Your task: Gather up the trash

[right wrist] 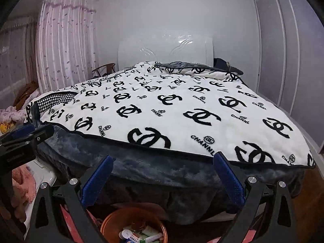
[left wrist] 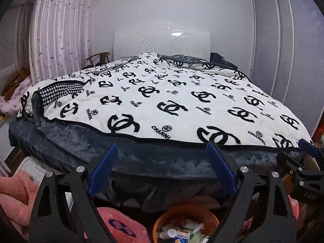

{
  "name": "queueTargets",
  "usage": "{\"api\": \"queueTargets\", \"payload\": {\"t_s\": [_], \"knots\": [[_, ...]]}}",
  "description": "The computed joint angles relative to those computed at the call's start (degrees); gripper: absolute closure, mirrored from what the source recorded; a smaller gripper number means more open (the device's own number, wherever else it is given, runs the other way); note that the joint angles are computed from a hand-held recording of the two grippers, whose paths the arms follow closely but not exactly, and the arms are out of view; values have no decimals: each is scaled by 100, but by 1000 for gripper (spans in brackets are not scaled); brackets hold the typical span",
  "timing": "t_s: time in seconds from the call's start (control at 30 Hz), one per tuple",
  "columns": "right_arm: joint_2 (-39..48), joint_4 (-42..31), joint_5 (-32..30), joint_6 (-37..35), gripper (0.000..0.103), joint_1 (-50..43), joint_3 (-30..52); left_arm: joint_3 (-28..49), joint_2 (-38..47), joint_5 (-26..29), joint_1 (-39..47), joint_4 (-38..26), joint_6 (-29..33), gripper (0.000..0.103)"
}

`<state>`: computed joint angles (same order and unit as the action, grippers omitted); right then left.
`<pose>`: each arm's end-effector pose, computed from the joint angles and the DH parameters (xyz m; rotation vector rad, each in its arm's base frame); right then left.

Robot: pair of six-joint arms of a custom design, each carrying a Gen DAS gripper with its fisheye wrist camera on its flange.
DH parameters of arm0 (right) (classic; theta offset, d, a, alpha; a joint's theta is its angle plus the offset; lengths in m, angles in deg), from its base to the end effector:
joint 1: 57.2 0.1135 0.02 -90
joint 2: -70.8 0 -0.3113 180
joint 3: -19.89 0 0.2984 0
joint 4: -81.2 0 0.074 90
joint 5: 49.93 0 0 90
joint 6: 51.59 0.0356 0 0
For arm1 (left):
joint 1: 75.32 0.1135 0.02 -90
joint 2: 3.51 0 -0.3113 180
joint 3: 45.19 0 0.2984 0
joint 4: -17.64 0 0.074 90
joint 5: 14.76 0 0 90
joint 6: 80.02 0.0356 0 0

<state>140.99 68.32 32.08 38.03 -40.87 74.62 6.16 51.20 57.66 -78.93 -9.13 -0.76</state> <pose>0.2848 0.0886 0.2750 -0.3868 2.0389 0.3151 0.2316 -0.0038 0.2959 -0.3121 2.0505 0.1684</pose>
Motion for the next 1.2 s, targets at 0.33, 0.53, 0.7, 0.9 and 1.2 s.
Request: {"api": "queueTargets", "payload": {"t_s": [0.33, 0.53, 0.7, 0.9, 1.2], "knots": [[-173, -1, 1, 60, 6, -34, -44, -6, -111, -13, -3, -37, 30, 16], [-235, -34, -34, 72, 6, -75, -70, -12, -220, -149, -146, -105, -9, 16], [-374, -58, -51, 59, 6, -119, -134, -13, -240, -185, -181, -123, -18, 16], [-504, -111, -77, 65, 6, -154, -171, -22, -370, -362, -373, -223, -51, 16], [-599, -127, -112, 126, 6, -204, -215, -22, -439, -507, -525, -264, -84, 16]]}}
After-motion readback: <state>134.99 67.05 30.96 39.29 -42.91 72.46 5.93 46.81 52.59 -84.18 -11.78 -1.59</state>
